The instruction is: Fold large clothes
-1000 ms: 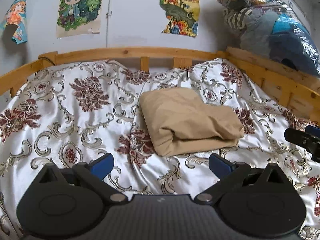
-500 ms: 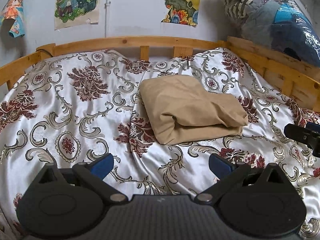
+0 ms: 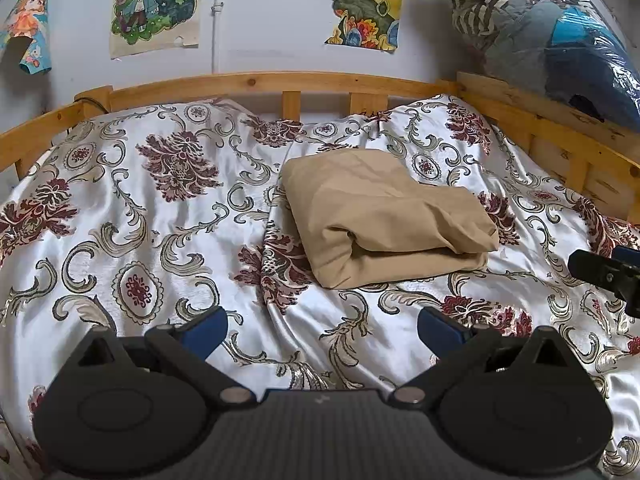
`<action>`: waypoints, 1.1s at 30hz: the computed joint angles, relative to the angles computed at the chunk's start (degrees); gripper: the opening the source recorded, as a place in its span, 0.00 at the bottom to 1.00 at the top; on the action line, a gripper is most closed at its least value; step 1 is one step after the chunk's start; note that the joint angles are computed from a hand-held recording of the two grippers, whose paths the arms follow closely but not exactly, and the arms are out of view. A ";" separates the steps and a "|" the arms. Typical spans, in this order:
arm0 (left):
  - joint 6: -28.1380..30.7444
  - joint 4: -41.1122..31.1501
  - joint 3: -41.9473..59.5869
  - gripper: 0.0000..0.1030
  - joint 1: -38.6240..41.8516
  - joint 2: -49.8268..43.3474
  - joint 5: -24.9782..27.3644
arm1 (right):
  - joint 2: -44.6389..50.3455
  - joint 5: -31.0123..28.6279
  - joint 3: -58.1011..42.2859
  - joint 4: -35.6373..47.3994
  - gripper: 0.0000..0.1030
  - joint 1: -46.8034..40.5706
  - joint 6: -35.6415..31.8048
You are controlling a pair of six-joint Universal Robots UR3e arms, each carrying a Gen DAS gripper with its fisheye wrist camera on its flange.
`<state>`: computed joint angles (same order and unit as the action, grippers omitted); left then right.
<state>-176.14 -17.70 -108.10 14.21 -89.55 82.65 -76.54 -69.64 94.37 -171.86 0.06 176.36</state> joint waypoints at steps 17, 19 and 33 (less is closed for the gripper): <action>0.16 0.10 0.01 0.99 -0.17 -0.10 0.22 | 0.00 -0.18 0.03 -0.05 0.99 0.17 0.17; 0.27 -0.08 0.05 0.99 -0.03 0.05 0.11 | 0.00 -0.18 0.03 -0.05 0.99 0.17 0.17; 0.50 -0.18 0.11 0.99 -0.15 0.07 0.26 | -0.06 -0.13 0.07 -0.05 0.99 0.12 0.23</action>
<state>-175.64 -17.88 -107.99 14.06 -89.49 82.91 -76.61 -69.77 94.44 -171.91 0.17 176.60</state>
